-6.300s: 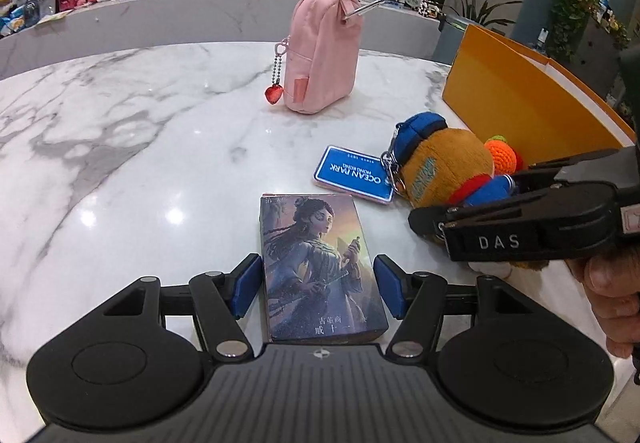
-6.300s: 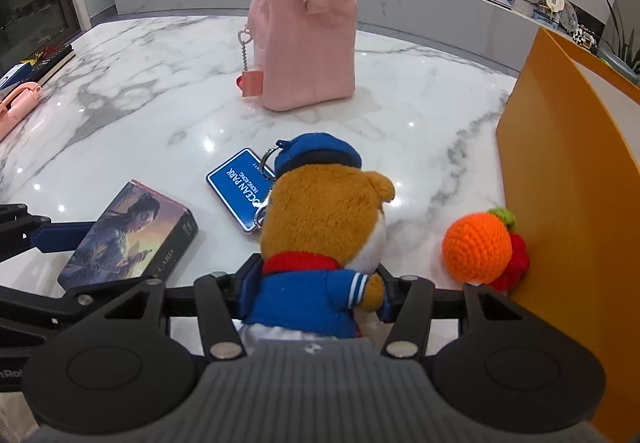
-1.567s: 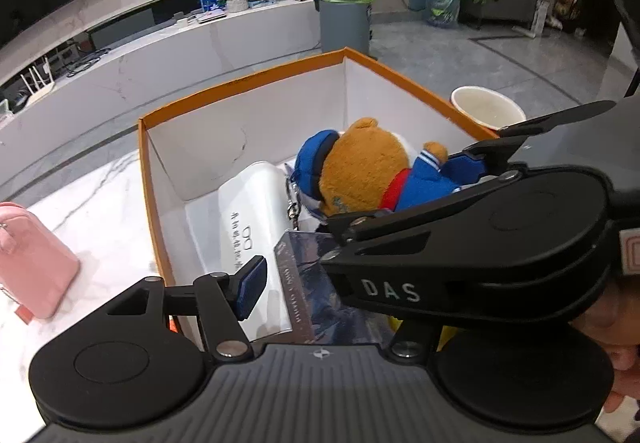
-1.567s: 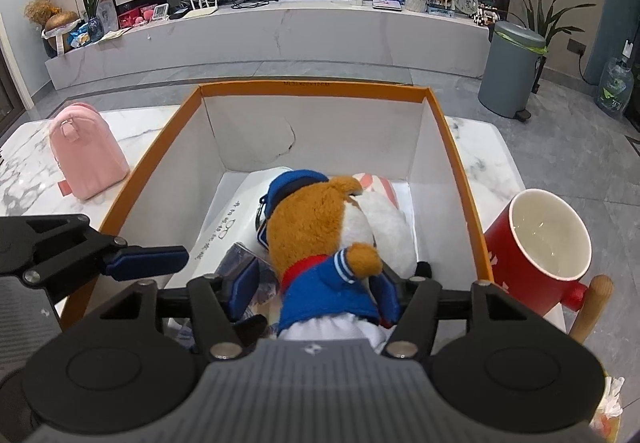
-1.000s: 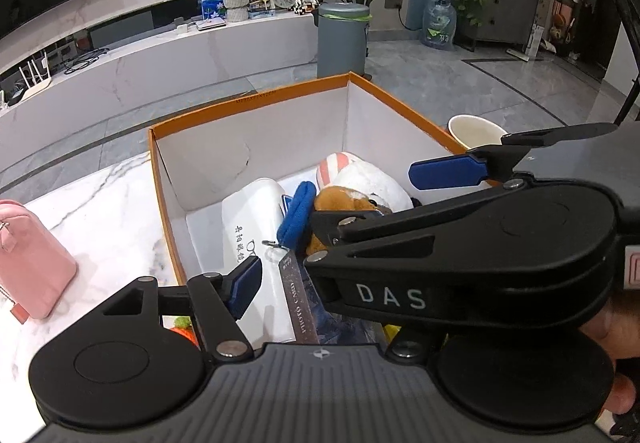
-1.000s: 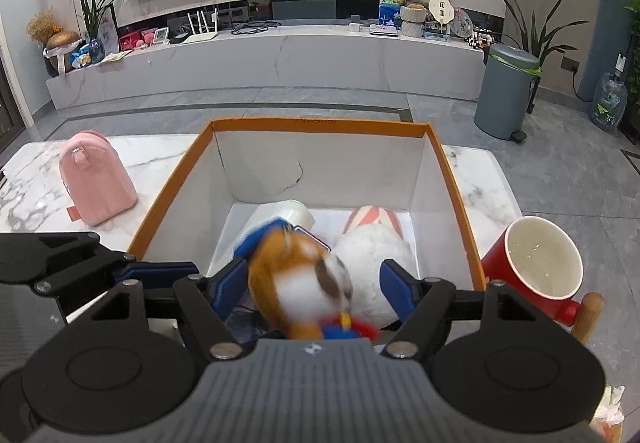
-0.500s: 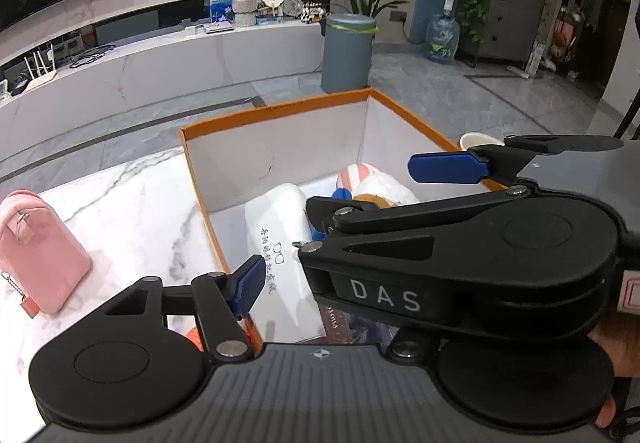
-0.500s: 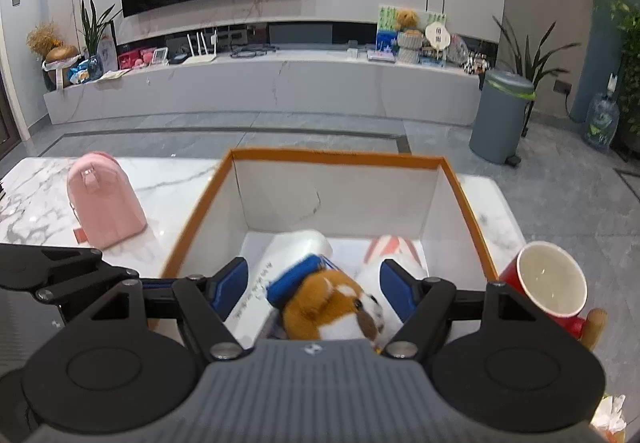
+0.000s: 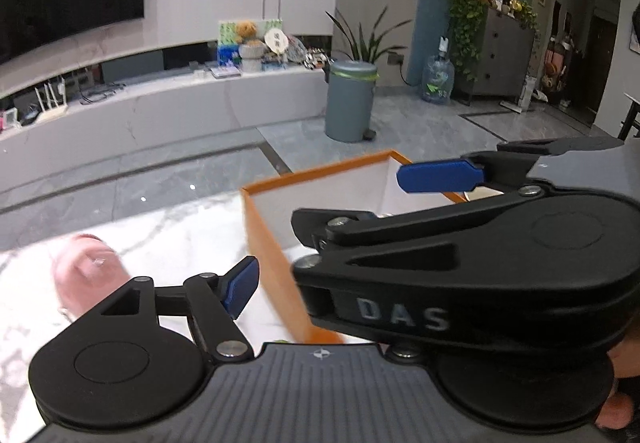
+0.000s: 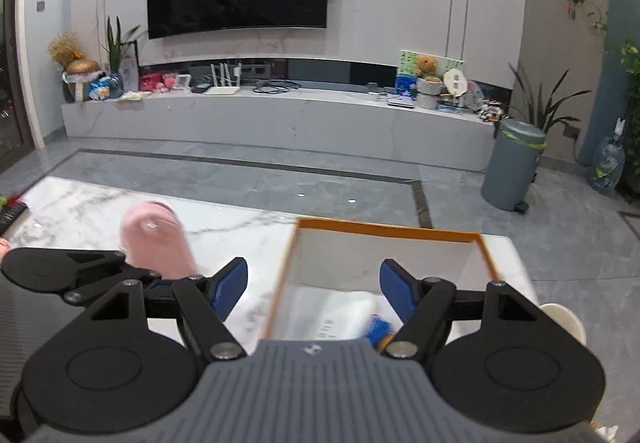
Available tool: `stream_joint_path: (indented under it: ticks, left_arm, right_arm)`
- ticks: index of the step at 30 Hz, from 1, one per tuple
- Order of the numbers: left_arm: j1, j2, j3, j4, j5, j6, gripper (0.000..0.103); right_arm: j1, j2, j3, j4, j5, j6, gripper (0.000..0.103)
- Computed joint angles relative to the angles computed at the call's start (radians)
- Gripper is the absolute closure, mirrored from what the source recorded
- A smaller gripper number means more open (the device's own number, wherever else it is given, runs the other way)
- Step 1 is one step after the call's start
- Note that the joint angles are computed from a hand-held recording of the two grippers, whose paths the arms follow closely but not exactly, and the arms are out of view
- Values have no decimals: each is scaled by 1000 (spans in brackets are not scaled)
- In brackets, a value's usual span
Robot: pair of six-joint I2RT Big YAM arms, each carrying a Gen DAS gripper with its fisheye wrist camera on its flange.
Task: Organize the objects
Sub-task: 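Open both tools and withdraw them from the orange box, then move both tools toward the pink backpack and orange knitted fruit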
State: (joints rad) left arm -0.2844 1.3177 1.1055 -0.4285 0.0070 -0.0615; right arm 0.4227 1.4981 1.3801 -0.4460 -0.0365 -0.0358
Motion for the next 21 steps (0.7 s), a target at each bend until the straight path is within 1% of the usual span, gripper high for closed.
stream_joint_path:
  ticks: [2,3,7,11,14,18,21]
  left_arm:
    - [17,-22,-16,8,4,-6,20]
    - [27,-35,-26,11,5,-8,20]
    - [70,-79,-48,8,15,-4,19]
    - [117,-121,-55,-17,22,16,18]
    - [147,-150,-69,-19,27,42,15]
    - [186,-174,-84,-25,46,59,15]
    - [208,-193,-101,-30,51,80,15]
  right_arm:
    - [13,-4,18,-27,-16,7,29]
    - [21,-7,25,-36,-14,-3,28]
    - [64,-26,41,-64,35,-69,28]
    - [92,-37,66,-93,67,-96,28]
    - [122,-43,83,-117,98,-113,28]
    - [164,-55,91,-126,156,-153,28]
    - [184,-61,91,-135,173,-159,28]
